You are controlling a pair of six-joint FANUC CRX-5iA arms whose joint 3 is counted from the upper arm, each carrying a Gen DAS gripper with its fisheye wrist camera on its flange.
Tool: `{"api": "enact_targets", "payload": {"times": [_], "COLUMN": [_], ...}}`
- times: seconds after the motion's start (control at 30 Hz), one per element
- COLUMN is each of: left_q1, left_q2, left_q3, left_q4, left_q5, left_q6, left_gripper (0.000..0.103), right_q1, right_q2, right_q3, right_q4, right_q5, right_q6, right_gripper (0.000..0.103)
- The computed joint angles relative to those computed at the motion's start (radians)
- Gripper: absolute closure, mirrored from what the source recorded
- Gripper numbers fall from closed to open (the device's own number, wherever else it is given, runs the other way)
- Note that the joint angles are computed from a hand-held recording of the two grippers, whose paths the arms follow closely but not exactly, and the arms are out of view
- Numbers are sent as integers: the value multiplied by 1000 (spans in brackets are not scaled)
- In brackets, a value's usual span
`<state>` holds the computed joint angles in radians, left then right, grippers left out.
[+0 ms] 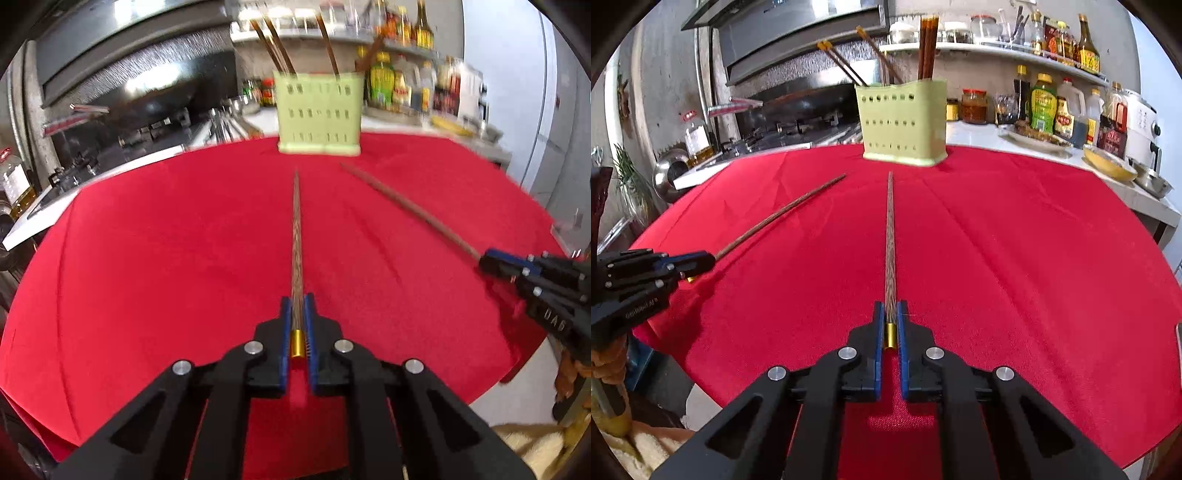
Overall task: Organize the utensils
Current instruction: 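Close the right tool on one chopstick while the left tool grasps the other, then lift both held chopsticks upright and carry them above the green holder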
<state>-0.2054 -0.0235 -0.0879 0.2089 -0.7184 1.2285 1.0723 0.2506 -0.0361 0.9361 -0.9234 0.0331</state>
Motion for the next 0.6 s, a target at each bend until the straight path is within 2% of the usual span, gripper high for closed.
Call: {"api": "enact_targets", "payload": {"times": [0.27, 0.37, 0.6], "left_q1": [35, 38, 36], "left_q2": [-74, -85, -64], "left_q3": [-40, -48, -8], "left_q4": [184, 303, 399], "left_q5": [177, 242, 286], "left_q6": [-121, -231, -303], "left_gripper": [96, 96, 96], "right_q1": [-20, -36, -65], "right_q2": [-36, -41, -13], "right_q3": [19, 48, 169], "right_q4": [147, 208, 283], "right_q5": [18, 31, 30], "right_q6": [-35, -32, 38], "right_gripper": [96, 96, 96]}}
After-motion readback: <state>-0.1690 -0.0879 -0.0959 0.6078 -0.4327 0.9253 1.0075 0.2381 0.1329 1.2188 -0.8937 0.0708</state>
